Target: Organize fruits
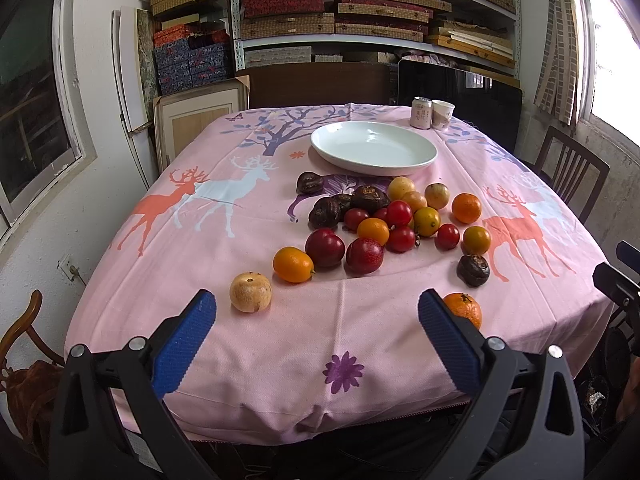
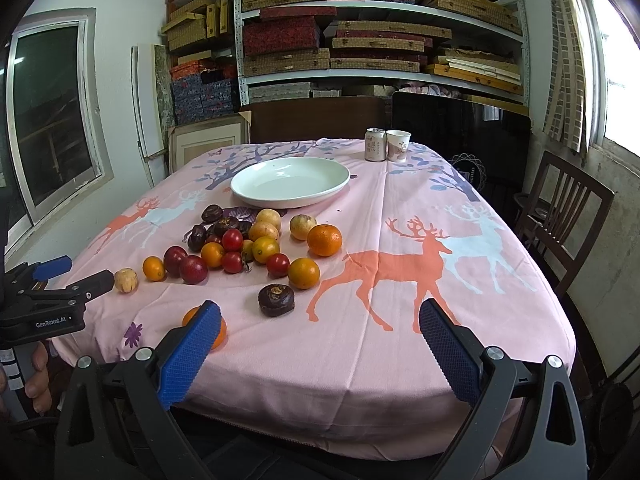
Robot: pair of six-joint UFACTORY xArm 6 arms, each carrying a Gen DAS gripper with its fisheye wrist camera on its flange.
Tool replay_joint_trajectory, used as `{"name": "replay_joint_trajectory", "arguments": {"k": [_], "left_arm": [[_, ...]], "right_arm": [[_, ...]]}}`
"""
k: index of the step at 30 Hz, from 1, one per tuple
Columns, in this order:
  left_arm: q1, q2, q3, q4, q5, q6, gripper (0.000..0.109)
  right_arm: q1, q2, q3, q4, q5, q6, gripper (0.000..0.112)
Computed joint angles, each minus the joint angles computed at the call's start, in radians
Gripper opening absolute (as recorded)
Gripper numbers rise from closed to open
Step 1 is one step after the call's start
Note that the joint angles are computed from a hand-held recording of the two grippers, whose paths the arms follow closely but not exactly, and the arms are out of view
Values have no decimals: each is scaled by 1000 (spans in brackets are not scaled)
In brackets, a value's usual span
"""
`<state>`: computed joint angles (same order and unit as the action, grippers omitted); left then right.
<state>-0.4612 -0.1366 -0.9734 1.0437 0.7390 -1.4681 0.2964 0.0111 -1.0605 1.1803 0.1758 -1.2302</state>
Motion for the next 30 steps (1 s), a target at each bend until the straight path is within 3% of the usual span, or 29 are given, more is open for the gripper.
{"name": "replay_joint_trajectory", "arguments": {"k": [22,30], "left_arm": [[0,0,0,-1,-1,1,99],[11,3,-3,-25,-48,30,99]], "right_arm": [[6,-2,0,-34,8,23,99],[7,-2,1,-38,7,28,99]]}}
